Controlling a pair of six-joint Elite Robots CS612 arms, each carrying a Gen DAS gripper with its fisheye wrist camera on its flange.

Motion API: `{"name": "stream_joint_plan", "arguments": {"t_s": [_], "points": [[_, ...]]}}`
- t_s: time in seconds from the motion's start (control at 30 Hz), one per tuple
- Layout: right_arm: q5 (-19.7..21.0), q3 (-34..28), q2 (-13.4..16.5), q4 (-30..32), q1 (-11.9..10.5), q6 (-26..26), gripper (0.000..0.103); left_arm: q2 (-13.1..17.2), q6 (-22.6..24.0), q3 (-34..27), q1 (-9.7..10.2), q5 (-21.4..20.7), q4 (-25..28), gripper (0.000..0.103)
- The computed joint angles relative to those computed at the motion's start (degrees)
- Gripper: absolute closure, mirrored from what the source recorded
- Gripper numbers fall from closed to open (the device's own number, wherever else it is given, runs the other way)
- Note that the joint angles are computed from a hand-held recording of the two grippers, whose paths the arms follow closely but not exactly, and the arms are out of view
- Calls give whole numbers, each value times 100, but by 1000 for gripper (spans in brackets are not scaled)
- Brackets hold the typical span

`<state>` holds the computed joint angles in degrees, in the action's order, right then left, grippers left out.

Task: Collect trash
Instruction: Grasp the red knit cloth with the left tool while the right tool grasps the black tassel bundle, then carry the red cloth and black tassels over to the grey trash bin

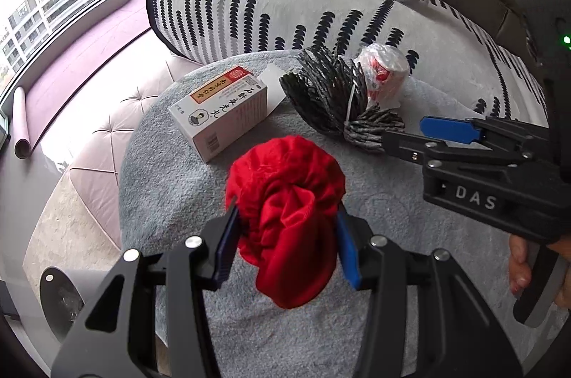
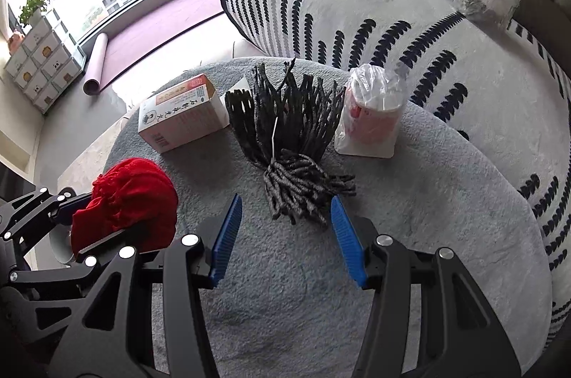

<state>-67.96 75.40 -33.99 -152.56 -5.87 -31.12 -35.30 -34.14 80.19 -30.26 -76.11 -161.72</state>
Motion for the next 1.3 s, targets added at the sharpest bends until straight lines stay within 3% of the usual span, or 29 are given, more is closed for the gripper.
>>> {"name": "stream_joint_plan", "arguments": {"t_s": [0.1, 0.23, 0.33, 0.6, 0.93, 1.13, 1.3], "points": [[-1, -153, 142, 51, 21, -37, 54, 85, -12, -92, 13, 1, 0, 55], [-8, -263, 238, 305, 48, -136, 82, 151, -50, -156, 23, -26, 17, 55], [52, -211, 207, 373, 50, -290, 90, 157, -84, -152, 19, -40, 24, 55], [72, 80, -34, 302, 27, -337, 92, 43, -56, -8, 12, -77, -39, 55], [-13, 764, -607, 114, 64, -335, 92, -381, -81, 601, 7, 17, -461, 55], [98, 1197, -941, 83, 246, -446, 92, -789, -155, 1292, 46, 194, -787, 55], [285, 1498, -1139, 85, 522, -426, 92, -1215, -317, 2041, 138, 420, -941, 55]]}}
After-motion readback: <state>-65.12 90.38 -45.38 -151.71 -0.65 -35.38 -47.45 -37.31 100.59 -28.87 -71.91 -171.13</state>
